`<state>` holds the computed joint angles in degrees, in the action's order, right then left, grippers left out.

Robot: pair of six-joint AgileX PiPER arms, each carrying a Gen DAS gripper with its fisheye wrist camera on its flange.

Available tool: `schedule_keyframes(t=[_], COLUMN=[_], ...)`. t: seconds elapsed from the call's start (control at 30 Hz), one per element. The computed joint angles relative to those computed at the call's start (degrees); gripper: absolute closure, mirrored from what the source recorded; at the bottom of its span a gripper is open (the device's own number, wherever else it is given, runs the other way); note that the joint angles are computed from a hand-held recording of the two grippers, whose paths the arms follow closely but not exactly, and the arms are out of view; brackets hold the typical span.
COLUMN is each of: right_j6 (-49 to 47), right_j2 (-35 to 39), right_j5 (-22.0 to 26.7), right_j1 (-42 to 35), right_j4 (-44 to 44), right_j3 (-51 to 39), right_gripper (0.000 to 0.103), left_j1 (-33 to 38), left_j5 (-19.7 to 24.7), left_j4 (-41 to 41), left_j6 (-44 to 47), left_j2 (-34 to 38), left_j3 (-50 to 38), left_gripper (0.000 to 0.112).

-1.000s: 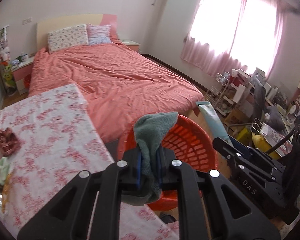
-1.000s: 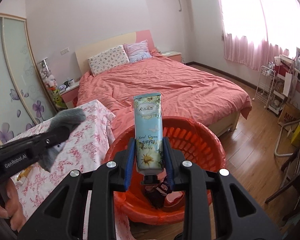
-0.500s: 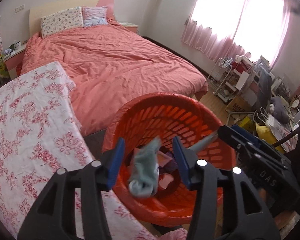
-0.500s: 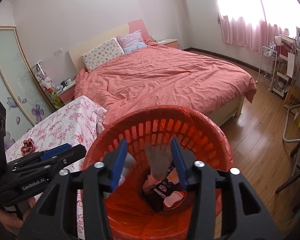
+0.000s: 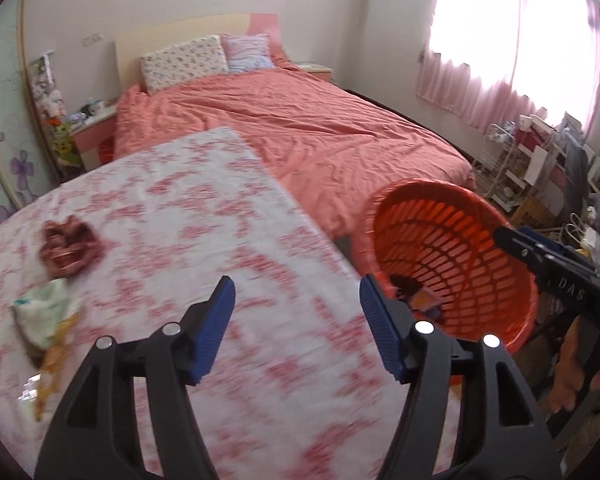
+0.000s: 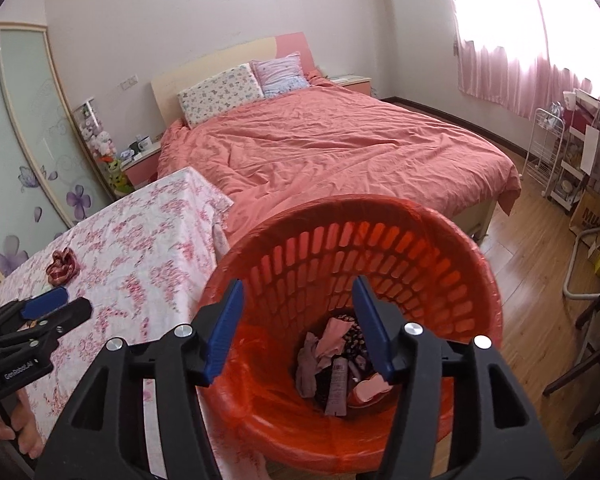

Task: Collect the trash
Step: 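Move both tools back over the bed toward the snack wrapper and clip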

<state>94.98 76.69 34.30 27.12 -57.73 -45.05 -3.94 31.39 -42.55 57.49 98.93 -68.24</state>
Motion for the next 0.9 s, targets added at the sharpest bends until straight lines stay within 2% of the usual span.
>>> schedule_keyframes(t=[0.27,0.37,0.5,0.7,0.9], right_j6=[-1.93,-4.35,-8.34,-12.42,-13.90], right_j2=[8.25,12.22,18.03,23.59,25.65], right_j5=[5.43,6.63,7.80,9.80,10.09], right_j1=[10.79,14.08,17.69,21.15,21.91], right_j4=[1.77,2.97,4.88,7.12,8.73], right_j3=[-9.01,-13.65,-20.41,-27.04,-29.26], right_gripper=[0.046,0.046,0.046,0.046,0.046], left_j1=[16.44,22.95,28.19,32.45,32.48], left_j5=[1.38,2.86,2.38,5.43,5.55], left_j4=[-2.61,-2.52,-0.35,1.40,2.91], left_j6=[7.55,7.34,5.15,3.11,1.48], left_j2=[-2.36,-0.21,3.69,8.61,11.44], left_j3=[1.42,-1.72,-5.87,-10.53,-11.11], left_gripper=[0.043,0.043,0.043,0.043,0.048])
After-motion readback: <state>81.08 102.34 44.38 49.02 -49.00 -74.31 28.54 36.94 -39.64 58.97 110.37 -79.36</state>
